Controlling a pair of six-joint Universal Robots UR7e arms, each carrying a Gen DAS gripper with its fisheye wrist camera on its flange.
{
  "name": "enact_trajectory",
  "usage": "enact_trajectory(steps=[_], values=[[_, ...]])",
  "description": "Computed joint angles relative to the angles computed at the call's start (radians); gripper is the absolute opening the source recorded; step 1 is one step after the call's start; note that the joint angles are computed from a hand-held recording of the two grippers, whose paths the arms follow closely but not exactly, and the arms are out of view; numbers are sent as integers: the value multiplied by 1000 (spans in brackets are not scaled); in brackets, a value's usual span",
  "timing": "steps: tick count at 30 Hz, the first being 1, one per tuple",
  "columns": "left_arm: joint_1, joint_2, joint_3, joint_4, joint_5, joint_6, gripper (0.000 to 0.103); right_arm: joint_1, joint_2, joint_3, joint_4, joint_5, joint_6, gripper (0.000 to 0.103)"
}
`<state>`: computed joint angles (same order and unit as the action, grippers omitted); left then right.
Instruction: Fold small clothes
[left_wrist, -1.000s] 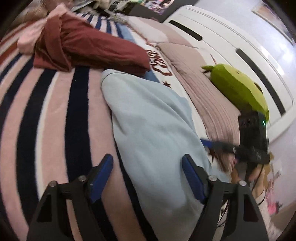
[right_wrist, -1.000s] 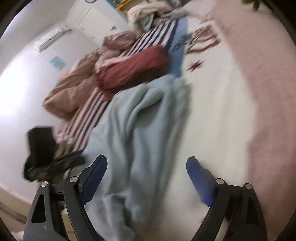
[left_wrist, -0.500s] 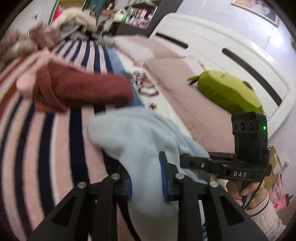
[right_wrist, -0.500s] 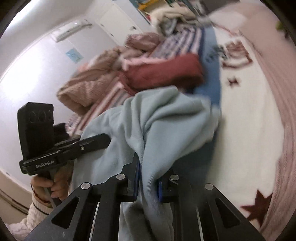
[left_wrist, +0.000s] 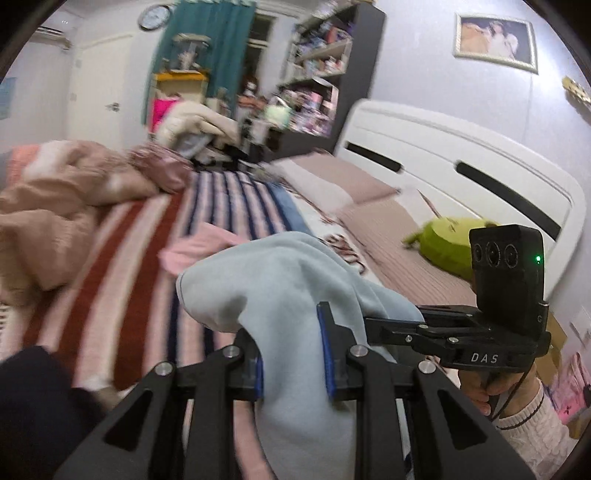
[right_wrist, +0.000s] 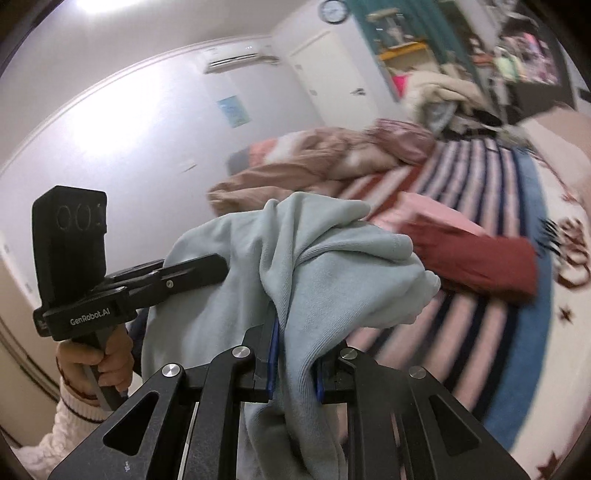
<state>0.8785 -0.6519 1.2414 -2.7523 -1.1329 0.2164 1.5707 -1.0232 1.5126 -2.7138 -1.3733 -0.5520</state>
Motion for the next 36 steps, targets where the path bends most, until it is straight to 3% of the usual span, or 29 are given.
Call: enact_trajectory(steps=[6, 15, 19, 28, 32, 36], values=[[3, -153, 103, -39, 109, -1, 20, 105, 90, -75, 41, 9, -4, 9], [49, -339, 219, -23, 207, -76, 20, 221, 225, -185, 130, -15, -27, 9], [81, -366, 212, 29, 257, -102, 20, 245, 293, -258, 216, -27, -7, 9], [196, -310, 166, 68, 271, -124, 20, 271, 448, -404, 244, -194, 48, 10], [224, -301, 154, 87, 233, -156, 25, 268, 467, -424, 271, -223, 64, 15], [214, -304, 162, 58, 254, -143, 38, 262, 462, -417, 273, -217, 72, 31]])
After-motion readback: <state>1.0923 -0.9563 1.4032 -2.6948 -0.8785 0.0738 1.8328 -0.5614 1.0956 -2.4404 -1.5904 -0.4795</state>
